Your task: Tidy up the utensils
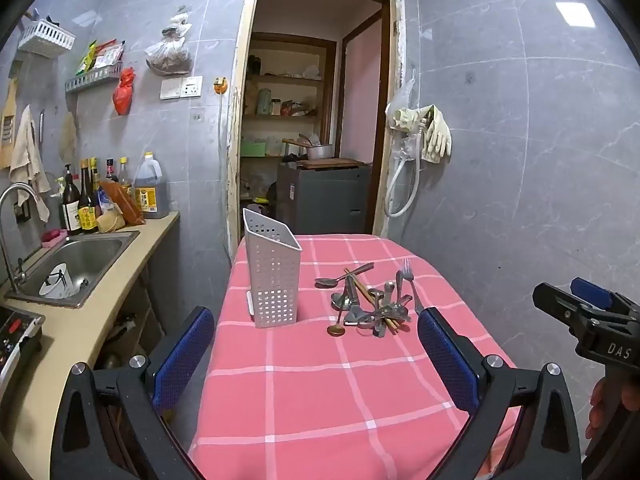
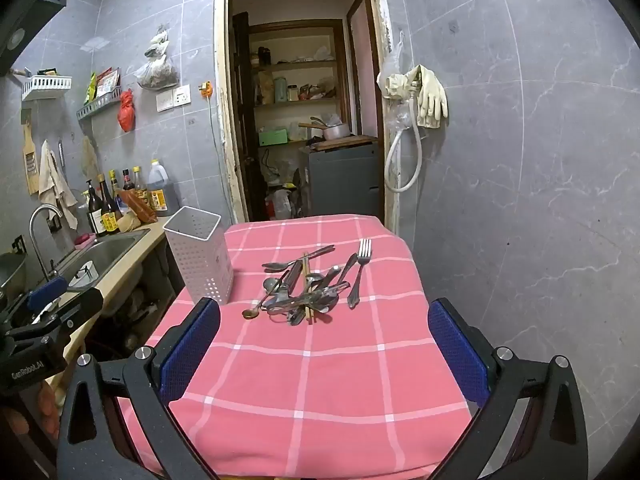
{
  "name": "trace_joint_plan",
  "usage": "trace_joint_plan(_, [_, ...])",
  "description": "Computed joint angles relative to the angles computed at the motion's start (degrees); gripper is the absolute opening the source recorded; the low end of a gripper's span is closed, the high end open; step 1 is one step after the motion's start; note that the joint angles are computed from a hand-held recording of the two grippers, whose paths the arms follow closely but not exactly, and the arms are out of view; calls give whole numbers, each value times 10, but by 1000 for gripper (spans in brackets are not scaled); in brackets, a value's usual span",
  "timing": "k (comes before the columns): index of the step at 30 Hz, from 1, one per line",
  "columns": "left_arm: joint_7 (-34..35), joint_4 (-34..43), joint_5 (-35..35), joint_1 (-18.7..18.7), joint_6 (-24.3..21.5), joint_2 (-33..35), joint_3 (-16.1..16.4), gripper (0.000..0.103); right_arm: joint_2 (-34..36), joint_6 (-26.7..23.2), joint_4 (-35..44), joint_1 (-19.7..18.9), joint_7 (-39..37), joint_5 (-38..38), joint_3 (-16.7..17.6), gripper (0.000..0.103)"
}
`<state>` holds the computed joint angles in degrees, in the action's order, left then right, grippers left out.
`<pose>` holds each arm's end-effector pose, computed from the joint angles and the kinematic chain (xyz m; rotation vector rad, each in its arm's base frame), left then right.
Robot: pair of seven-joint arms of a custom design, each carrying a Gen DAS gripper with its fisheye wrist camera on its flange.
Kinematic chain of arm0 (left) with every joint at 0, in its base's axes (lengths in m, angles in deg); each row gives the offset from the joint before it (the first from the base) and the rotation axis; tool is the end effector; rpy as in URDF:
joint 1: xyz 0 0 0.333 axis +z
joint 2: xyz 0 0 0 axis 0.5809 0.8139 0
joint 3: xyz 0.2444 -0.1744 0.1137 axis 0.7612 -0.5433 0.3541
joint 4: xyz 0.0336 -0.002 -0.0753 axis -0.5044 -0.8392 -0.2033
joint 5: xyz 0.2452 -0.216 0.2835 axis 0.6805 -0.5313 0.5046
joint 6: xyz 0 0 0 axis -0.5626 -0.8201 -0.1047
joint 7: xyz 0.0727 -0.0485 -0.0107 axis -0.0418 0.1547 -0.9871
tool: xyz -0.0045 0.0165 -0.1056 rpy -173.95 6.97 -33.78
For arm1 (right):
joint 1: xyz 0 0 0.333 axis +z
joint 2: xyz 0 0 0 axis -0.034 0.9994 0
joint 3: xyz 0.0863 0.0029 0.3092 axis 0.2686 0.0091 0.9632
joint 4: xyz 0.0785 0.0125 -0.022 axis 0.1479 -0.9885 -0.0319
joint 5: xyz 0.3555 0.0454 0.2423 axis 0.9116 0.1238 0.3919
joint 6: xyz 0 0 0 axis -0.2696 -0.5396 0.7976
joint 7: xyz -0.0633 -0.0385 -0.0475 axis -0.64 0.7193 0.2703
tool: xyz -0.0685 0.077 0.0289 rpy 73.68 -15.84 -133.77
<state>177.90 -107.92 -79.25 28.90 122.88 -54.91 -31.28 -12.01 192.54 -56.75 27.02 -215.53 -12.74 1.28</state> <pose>0.6639 -0.2046 0.5013 -1.1749 1.9137 -1.3637 0.5392 0.3612 0.5092 -1.1465 1.8960 -1.1423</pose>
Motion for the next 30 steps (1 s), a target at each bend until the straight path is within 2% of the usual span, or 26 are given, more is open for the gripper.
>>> trace_joint_plan(8, [-7, -10, 8, -1, 0, -7, 0, 102, 1, -3, 1, 1, -3, 2, 1, 102])
trace_joint_plan(12, [17, -5, -14, 3, -3, 0, -1, 102, 1, -3, 1, 1, -2, 2, 0, 102])
trace_joint_plan(13, [-20, -5, 17, -3, -4, -1, 6, 102, 1, -3, 1, 2, -1, 2, 0, 102])
trace_joint_plan(17, [-2, -5, 5, 5, -5, 0, -1, 102, -1, 0, -1, 1, -1, 0, 0, 102])
trace_joint_plan(20, [-23, -3, 23, 3, 0, 2, -2, 102, 0, -1, 0, 1, -1, 0, 0, 102])
trace_joint_plan(30, [-7, -1, 11, 8, 2, 6, -9, 102, 1, 0, 0, 1, 1, 0, 0, 102])
